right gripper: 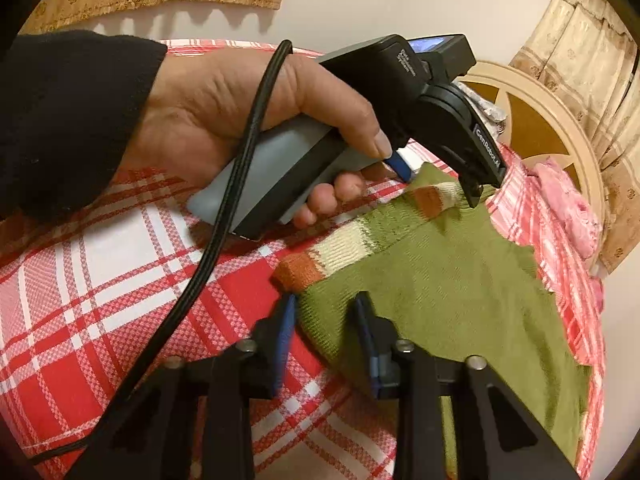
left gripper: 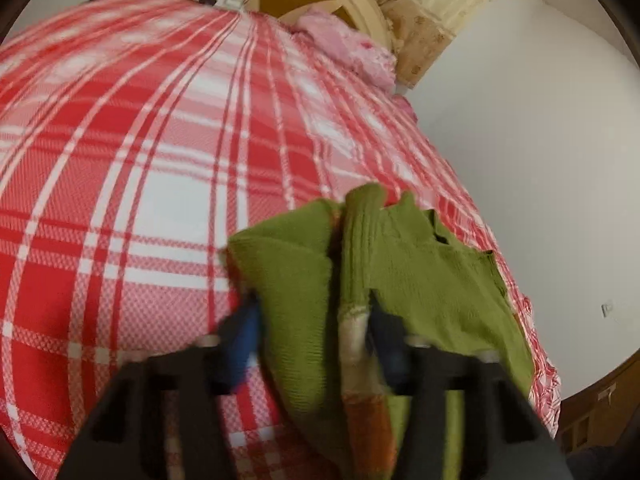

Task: Fold small clothes
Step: 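Lift the gripped side with both grippers and fold it over the sweater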

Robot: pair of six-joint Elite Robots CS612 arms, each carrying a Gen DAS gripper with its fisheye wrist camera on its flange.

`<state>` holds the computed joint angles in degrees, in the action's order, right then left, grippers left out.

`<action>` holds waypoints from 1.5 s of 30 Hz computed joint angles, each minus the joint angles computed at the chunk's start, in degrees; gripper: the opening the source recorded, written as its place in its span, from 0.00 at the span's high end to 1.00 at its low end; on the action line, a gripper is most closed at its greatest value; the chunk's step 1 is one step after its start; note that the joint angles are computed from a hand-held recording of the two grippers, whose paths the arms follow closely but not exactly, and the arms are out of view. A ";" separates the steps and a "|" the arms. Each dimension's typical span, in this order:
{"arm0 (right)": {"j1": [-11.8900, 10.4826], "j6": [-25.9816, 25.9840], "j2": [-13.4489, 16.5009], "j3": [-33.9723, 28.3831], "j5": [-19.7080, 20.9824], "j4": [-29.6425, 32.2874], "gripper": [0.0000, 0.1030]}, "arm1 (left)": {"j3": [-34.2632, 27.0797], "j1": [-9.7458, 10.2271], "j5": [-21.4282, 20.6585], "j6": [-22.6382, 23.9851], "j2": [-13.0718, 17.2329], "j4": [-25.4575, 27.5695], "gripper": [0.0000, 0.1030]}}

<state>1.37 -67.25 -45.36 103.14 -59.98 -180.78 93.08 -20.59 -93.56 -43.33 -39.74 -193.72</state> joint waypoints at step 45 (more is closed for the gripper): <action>-16.17 31.30 -0.33 -7.27 19.96 6.50 0.93 | -17.93 -5.57 -2.67 0.12 2.70 6.38 0.86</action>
<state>-14.79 -35.95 -45.69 95.87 -40.02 -174.28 75.15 -26.16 -96.23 -43.21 -37.04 -187.33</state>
